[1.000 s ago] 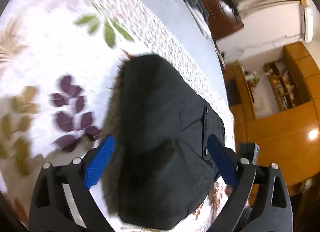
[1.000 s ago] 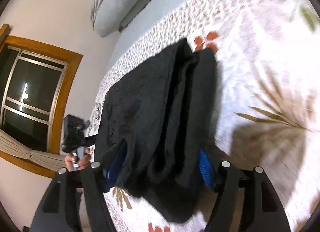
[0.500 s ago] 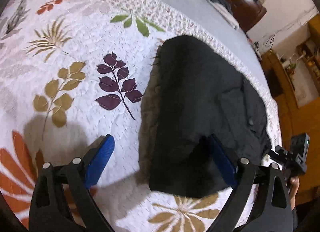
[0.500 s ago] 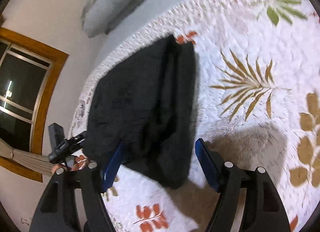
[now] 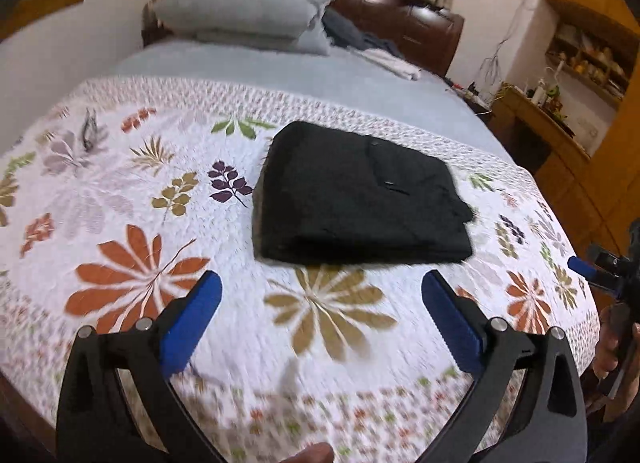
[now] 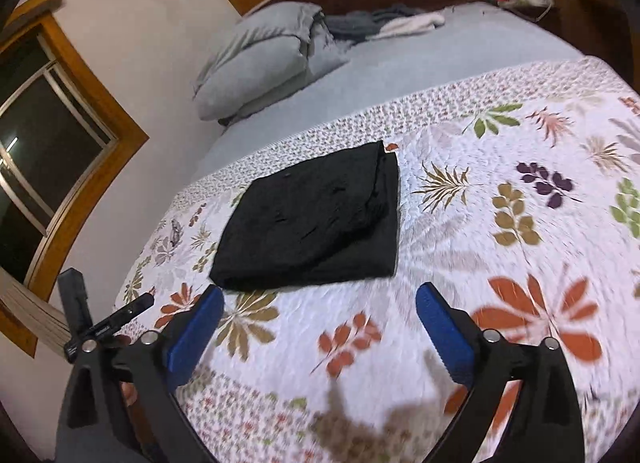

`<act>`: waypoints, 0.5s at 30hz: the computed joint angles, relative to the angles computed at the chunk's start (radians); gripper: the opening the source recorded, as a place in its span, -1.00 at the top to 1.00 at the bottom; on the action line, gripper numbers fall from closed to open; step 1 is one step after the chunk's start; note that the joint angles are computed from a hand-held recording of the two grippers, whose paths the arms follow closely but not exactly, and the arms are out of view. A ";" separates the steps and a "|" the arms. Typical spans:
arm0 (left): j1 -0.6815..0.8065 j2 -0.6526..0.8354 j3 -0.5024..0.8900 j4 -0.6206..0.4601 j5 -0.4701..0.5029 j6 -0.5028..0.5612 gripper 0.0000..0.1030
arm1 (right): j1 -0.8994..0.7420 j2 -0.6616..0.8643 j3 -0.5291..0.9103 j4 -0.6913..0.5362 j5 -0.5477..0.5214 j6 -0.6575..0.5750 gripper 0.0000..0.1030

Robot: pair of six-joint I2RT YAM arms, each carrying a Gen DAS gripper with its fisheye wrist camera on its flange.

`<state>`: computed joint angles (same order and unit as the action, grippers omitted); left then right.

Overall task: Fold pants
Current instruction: 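Set the folded pants down on the quilt and open both tools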

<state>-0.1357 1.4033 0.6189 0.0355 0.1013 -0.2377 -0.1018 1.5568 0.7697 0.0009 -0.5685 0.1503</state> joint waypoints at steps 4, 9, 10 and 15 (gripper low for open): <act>-0.203 -0.265 -0.098 -0.142 -0.232 -0.072 -0.94 | 0.059 -0.252 -0.167 -0.053 0.103 -0.012 -0.93; -0.478 -0.449 -0.098 -0.393 -0.508 -0.251 -0.94 | 0.216 -0.574 -0.290 -0.233 0.287 -0.012 -0.93; -0.519 -0.463 -0.094 -0.427 -0.555 -0.284 -0.94 | 0.267 -0.644 -0.303 -0.284 0.346 -0.002 -0.93; -0.843 -0.524 -0.011 -0.769 -0.832 -0.608 -0.94 | 0.534 -0.922 -0.325 -0.523 0.637 0.111 -0.93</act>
<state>-0.9791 0.8789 0.6079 -0.7334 -0.7309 -0.8454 0.4326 0.6352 0.4451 -0.5220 0.0681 0.2611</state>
